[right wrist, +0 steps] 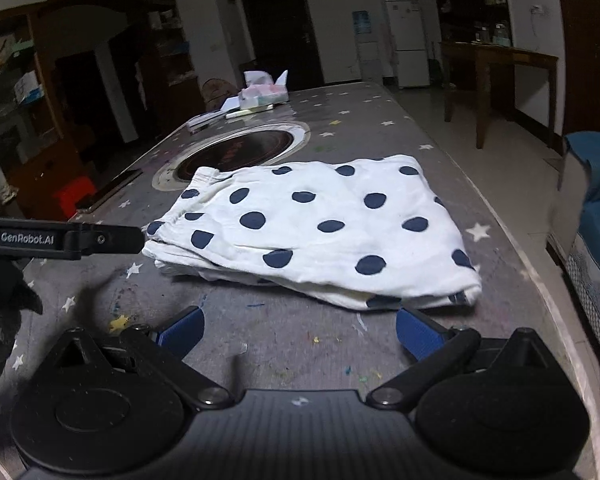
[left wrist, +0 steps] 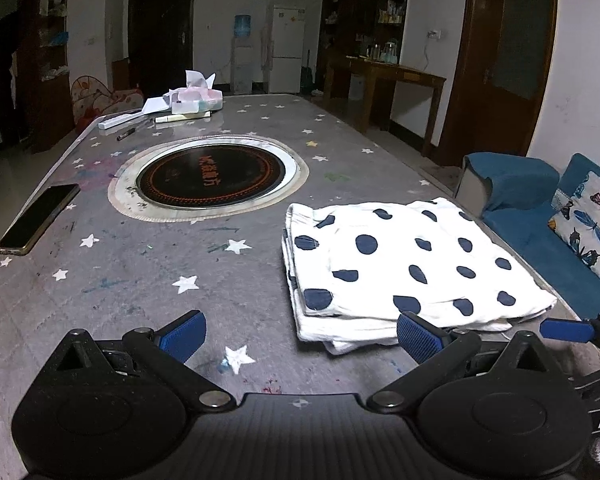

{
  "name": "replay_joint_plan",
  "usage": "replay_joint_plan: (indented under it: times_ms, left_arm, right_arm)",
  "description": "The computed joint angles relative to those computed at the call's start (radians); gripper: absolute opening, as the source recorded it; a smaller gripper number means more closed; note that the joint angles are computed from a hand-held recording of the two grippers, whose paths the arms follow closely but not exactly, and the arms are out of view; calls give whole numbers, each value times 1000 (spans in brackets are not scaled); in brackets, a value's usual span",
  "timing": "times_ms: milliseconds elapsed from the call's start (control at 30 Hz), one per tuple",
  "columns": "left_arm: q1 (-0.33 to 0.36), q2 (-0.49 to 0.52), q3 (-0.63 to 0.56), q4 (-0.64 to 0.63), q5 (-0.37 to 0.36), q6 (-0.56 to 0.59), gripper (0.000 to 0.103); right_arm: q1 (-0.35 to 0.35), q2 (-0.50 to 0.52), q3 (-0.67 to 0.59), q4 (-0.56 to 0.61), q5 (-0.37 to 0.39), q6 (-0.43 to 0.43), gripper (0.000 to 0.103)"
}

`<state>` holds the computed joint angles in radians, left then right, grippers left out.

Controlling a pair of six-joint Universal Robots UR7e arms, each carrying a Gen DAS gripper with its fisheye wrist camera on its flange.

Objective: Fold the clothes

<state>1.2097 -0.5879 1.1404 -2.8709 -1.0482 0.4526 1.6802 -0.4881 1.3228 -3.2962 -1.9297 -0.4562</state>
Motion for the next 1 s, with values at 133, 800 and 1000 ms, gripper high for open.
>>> replay_joint_plan:
  times_ms: [133,800,1000]
  left_arm:
    - [-7,-19,47,-42,15,15,103]
    - [-29,-96,207,-5,46,-32,103]
    - [-30,-110,234,-7,44,-42,103]
  right_arm:
    - [7,7,15,-46,-28,-1,103]
    - [14,1,83,-132,-50,90,103]
    - [17,-1,93,-146,-58,95,103]
